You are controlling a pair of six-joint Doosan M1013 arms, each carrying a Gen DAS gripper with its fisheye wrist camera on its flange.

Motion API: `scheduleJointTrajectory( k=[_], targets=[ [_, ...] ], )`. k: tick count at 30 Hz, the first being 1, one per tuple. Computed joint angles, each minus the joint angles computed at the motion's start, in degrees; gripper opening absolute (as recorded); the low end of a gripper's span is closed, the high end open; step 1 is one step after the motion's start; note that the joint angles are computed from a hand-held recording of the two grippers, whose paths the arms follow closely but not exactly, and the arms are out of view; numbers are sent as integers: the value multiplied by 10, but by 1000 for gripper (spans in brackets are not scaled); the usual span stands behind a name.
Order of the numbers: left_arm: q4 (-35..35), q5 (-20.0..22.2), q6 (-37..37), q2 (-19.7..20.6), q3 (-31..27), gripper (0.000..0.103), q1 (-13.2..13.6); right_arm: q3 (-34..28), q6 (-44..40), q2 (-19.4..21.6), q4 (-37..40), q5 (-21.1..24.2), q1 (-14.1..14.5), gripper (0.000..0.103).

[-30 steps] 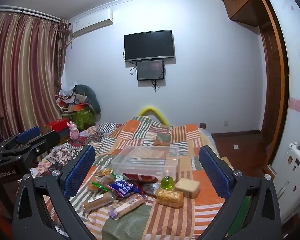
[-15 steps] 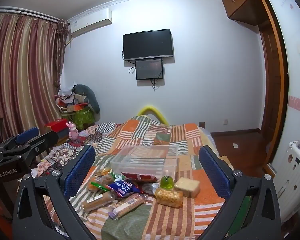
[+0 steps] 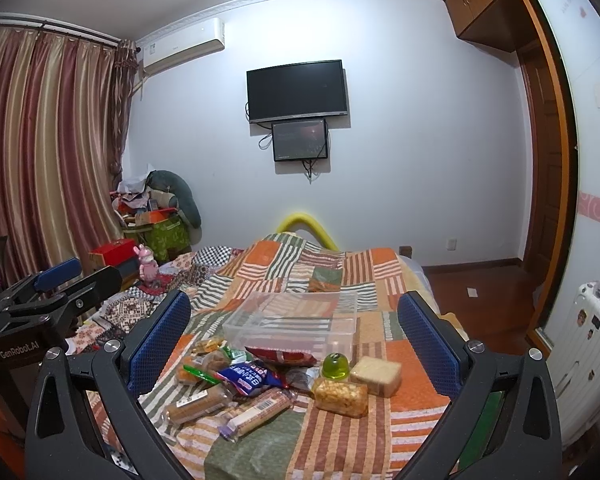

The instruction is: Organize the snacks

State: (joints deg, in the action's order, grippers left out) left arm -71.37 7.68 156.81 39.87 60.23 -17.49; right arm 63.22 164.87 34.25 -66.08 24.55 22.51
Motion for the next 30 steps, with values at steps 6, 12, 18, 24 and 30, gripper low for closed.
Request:
scheduleJointTrajectory(
  k=[6, 12, 18, 24, 30],
  targets=[
    [4, 3, -1, 0, -1, 103, -1, -4, -7, 0, 4, 1, 2, 103],
    [-32, 3, 38, -3, 5, 103, -2, -5, -6, 0, 4, 2, 2, 103],
    [-34, 3, 40, -3, 6, 103, -3, -5, 3, -2, -7, 4, 3, 103],
    [-45, 4, 54, -5, 6, 103, -3, -5, 1, -2, -4, 3, 3, 103],
    [-74, 2, 87, -5, 8, 103, -4, -3, 4, -3, -8, 3, 2, 103]
  ],
)
